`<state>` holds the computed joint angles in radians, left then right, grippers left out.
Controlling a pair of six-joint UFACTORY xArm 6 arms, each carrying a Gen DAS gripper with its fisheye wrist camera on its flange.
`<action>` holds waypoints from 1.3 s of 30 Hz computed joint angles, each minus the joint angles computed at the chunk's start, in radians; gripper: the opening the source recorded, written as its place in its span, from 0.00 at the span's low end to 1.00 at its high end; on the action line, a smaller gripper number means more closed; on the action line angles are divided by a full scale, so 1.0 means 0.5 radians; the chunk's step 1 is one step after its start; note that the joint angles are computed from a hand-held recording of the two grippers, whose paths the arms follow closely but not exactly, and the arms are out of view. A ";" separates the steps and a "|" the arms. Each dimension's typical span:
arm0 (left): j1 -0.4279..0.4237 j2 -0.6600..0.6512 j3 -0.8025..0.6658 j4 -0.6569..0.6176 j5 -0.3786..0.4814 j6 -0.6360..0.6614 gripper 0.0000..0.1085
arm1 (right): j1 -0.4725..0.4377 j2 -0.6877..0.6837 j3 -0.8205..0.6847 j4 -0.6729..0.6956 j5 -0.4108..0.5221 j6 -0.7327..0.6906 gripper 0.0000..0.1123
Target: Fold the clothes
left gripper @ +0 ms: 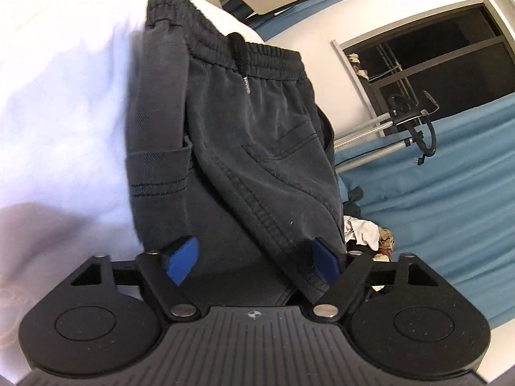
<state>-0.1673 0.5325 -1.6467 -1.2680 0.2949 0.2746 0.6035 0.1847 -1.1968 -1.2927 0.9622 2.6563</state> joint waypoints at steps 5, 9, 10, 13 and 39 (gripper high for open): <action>0.001 0.052 -0.056 0.131 -0.040 -0.088 0.69 | 0.026 0.207 -0.448 -0.153 0.399 -0.560 0.07; -0.003 0.078 -0.092 0.234 -0.108 -0.081 0.67 | -0.152 0.434 -0.794 -0.270 0.406 -0.894 0.07; -0.008 0.096 -0.106 0.288 -0.146 -0.130 0.67 | -0.216 0.521 -0.907 -0.253 0.365 -0.982 0.07; -0.021 0.174 -0.181 0.425 -0.198 -0.253 0.66 | -0.386 0.798 -1.205 -0.084 0.201 -1.268 0.08; 0.176 0.069 -0.095 -0.019 0.346 -0.287 0.48 | 0.214 -0.002 0.008 0.163 0.203 0.610 0.60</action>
